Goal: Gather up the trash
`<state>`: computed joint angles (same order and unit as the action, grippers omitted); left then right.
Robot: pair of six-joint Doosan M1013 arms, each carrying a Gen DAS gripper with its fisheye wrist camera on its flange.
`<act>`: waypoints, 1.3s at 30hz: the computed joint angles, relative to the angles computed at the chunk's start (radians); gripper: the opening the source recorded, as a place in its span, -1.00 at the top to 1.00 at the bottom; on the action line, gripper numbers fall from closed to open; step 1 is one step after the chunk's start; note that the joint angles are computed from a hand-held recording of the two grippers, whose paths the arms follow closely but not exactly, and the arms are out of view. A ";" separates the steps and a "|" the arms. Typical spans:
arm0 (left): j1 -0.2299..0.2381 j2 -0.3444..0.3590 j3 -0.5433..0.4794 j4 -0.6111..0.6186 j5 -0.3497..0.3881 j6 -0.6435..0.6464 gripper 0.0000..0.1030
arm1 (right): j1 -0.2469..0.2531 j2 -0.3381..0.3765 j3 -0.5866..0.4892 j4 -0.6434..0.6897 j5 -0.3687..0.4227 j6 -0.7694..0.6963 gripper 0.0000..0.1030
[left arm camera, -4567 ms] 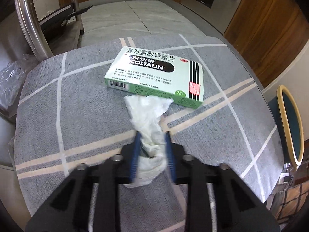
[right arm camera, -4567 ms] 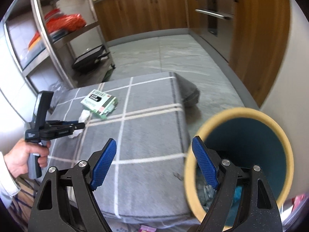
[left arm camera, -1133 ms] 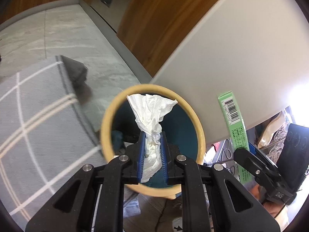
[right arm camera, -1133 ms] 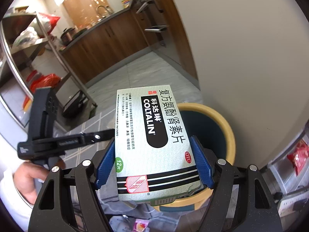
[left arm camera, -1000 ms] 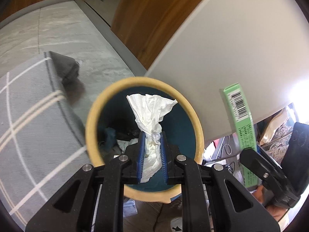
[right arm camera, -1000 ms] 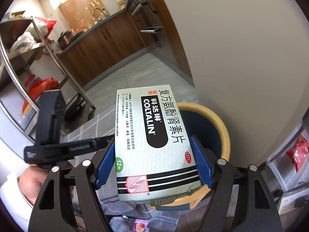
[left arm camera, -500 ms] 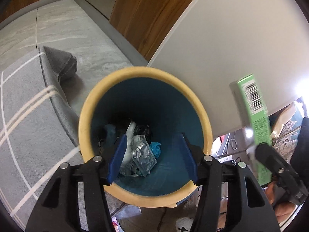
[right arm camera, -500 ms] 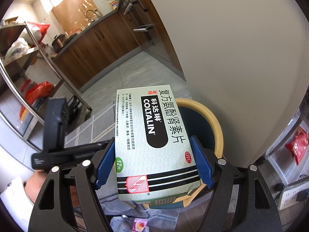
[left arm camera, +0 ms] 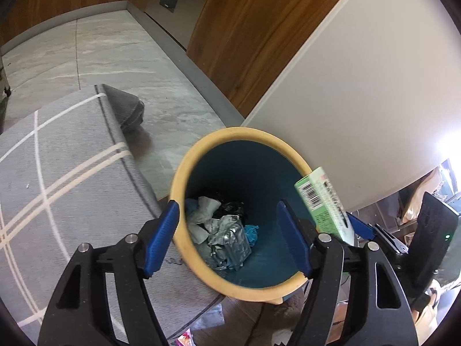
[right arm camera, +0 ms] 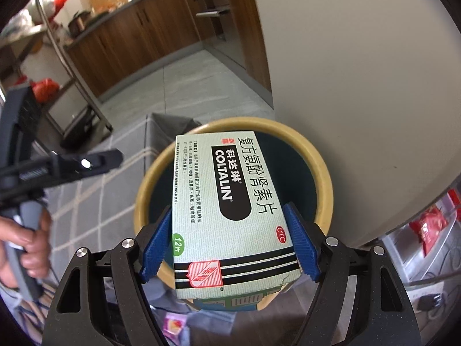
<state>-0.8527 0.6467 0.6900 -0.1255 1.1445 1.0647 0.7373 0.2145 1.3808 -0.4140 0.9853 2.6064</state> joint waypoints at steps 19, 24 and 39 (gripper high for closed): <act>-0.038 -0.061 0.063 0.168 -0.050 0.015 -0.72 | 0.027 -0.021 0.021 -0.072 -0.018 0.059 -0.71; -0.071 -0.092 0.100 0.303 -0.085 -0.034 -0.85 | 0.054 -0.052 0.046 -0.154 -0.008 0.126 -0.75; -0.141 -0.190 0.244 0.493 -0.207 -0.170 -0.88 | 0.167 -0.119 0.092 -0.433 0.074 0.280 -0.86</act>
